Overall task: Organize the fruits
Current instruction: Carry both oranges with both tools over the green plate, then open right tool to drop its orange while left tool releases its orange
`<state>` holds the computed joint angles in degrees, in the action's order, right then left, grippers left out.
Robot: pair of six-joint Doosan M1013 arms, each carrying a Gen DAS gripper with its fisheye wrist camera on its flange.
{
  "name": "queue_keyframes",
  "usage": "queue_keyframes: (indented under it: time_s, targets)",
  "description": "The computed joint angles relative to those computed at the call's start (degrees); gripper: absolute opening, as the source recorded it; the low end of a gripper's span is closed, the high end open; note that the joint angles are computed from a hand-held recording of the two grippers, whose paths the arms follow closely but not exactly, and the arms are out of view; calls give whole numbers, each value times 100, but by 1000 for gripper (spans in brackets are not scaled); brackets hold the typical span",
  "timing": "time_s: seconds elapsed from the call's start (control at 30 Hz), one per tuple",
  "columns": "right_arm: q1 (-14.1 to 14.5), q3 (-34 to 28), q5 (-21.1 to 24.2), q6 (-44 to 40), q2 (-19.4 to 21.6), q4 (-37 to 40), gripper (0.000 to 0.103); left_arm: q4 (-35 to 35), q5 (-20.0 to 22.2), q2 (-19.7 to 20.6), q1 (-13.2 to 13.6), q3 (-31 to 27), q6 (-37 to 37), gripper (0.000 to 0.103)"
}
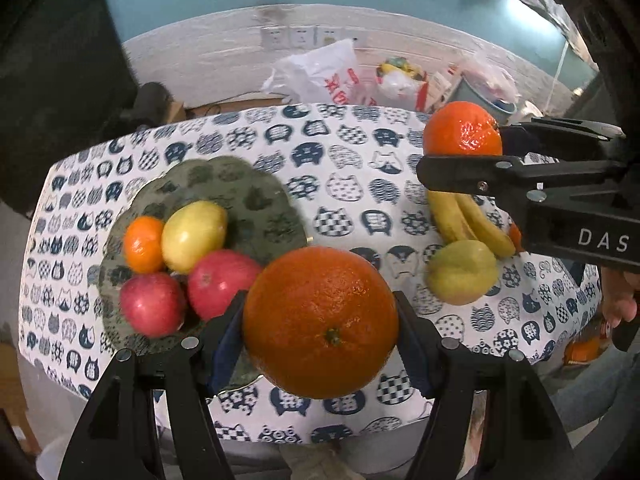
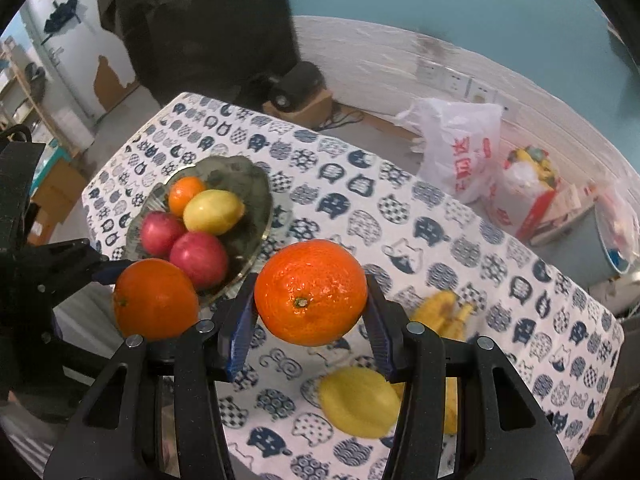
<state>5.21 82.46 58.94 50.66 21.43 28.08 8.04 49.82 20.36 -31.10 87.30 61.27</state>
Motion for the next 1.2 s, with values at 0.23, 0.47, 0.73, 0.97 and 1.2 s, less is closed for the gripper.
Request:
queue_keyframes:
  time_s: [0.23, 0.47, 0.73, 0.97, 1.2]
  targets:
    - [248, -166, 80, 57, 165, -92, 49, 23, -79, -145, 200, 256, -260, 70]
    - [423, -289, 124, 125, 323, -216, 49, 61, -114, -232, 373, 456, -447, 70]
    - [602, -451, 287, 228, 510, -253, 49, -2, -46, -261, 490, 626, -474, 70]
    - [748, -521, 340, 234, 625, -322, 49, -183, 31, -219, 619, 720, -462, 70]
    - [829, -601, 368, 334, 761, -466, 49, -545, 104, -91, 724, 731, -259, 70]
